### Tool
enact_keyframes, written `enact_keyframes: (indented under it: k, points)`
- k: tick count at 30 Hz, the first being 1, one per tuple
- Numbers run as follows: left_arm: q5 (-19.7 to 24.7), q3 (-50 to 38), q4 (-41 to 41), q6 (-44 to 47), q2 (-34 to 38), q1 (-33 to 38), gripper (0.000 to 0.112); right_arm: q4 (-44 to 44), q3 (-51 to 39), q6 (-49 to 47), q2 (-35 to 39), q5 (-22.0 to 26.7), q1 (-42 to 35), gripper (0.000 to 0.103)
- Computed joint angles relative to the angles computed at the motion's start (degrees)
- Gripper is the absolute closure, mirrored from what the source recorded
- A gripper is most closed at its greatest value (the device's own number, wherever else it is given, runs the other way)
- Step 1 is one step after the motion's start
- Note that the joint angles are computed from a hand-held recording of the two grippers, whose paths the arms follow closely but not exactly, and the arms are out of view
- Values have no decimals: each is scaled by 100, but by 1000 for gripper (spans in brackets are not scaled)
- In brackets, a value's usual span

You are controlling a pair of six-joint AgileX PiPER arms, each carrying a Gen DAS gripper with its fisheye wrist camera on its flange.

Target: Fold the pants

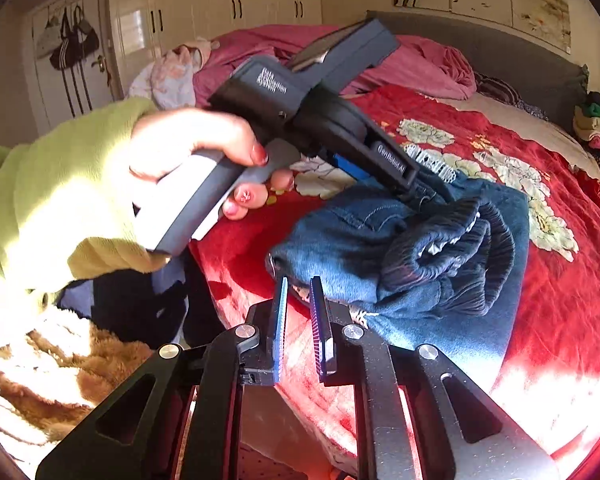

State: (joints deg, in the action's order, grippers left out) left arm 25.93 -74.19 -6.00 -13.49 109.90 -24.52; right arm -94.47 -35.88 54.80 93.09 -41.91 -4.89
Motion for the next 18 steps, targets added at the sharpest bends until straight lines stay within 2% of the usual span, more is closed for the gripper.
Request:
enact_keyframes:
  k: [2, 6, 8, 11, 14, 18]
  points:
    - [-13, 9, 10, -8, -6, -3, 71, -14, -173, 227, 14, 151, 89, 83]
    - [-45, 40, 34, -36, -22, -9, 71, 312, -357, 486, 328, 1331, 673, 82]
    - [-65, 61, -3, 4, -32, -6, 71, 193, -441, 749, 630, 1434, 612, 82]
    - [-88, 77, -26, 20, -50, -5, 70, 257, -424, 790, 792, 1357, 510, 82]
    - [-103, 109, -15, -26, -107, -10, 70, 30, -387, 961, 609, 1039, 319, 80]
    - [-191, 279, -65, -22, -323, -59, 70, -221, -323, 1287, 236, 459, -94, 70]
